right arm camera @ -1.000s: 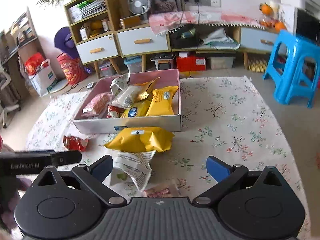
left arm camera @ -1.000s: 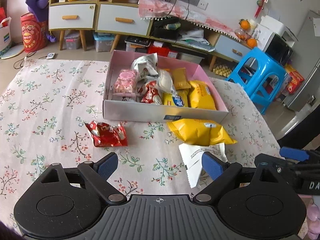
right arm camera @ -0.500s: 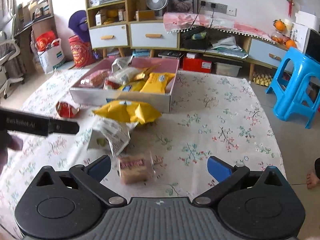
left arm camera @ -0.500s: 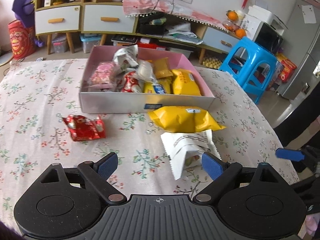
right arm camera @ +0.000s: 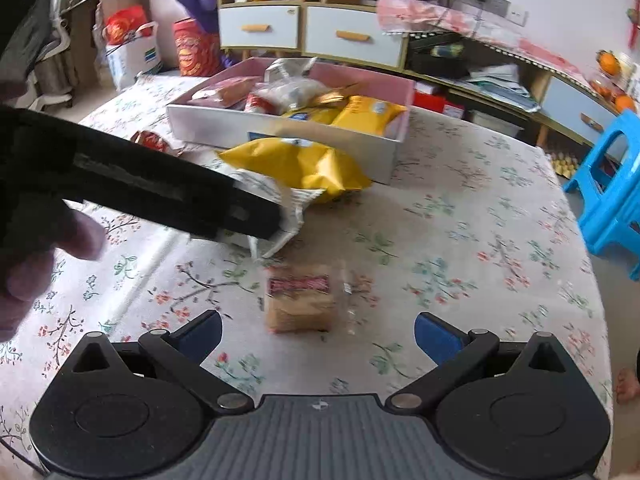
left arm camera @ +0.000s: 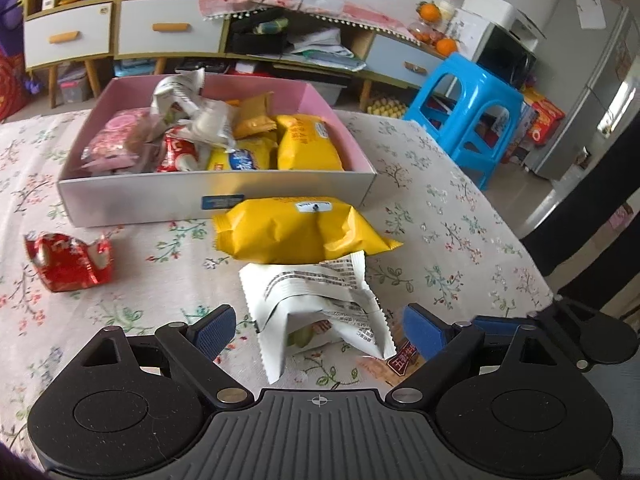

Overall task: Organize snacks
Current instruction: 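Grasp the white packet with the left gripper while the right grasps the brown cake packet, then lift both held packets and carry them over the pink box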

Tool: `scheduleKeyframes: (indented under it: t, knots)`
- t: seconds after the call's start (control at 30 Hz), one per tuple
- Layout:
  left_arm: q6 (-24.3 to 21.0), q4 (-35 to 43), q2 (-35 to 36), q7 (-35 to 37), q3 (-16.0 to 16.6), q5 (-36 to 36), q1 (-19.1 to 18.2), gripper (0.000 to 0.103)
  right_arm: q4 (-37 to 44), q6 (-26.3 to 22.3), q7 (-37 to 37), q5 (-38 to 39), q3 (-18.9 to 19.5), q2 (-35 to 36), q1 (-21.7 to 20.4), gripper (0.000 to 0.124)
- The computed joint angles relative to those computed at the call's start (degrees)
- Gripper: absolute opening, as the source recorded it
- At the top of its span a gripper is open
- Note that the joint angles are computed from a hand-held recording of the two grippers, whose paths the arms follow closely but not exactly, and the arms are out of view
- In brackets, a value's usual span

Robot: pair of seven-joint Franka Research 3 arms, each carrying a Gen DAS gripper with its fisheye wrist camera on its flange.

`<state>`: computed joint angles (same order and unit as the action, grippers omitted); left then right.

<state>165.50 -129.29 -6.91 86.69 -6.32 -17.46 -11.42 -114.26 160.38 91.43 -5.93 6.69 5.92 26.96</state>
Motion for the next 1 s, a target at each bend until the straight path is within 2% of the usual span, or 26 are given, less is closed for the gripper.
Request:
scheduleKeyframes:
  t: [0.1, 0.17, 0.4, 0.53, 0.63, 0.8, 0.87, 1.0]
  knots:
    - [0.6, 0.1, 0.8, -2.0, -0.6, 2.0, 0.5, 0.089, 1.2, -0.5, -1.6, 0.1, 0.3, 1.1, 0.4, 0.092]
    - [0.5, 0.2, 0.9, -0.2, -0.1, -0.3, -0.1, 0.079, 2.0, -1.1, -2.8, 0.4, 0.5, 1.7, 0.6, 0.087]
    - [0.8, 0.0, 0.6, 3.4, 0.0, -3.3, -0.5, 0.065, 3.5, -1.4, -8.4, 3.2, 0.8, 3.1, 0.8, 0.076]
    - [1.1, -0.2, 0.3, 1.9, -0.5, -0.9, -0.1, 0.058, 4.3, -2.3, -10.8, 6.2, 1.1, 3.1, 0.7, 0.05]
    - [1.2, -0.4, -0.1, -0.5, -0.8, 2.2, 0.5, 0.051, 5.0, -3.4, -11.1, 7.0, 0.9, 3.3, 0.8, 0.046]
    - [0.0, -0.6, -0.9, -1.7, -0.3, 3.3, 0.4, 0.044, 5.2, -4.0, -10.9, 6.0, 0.6, 3.1, 1.3, 0.04]
    - [-0.3, -0.8, -1.2, -2.5, -0.3, 4.3, 0.6, 0.044, 5.0, -3.8, -10.9, 5.6, 0.6, 2.9, 1.4, 0.034]
    - [-0.5, -1.2, -1.9, -2.6, 0.2, 4.3, 0.2, 0.043, 5.2, -4.8, -10.9, 6.0, 0.7, 2.5, 1.3, 0.031]
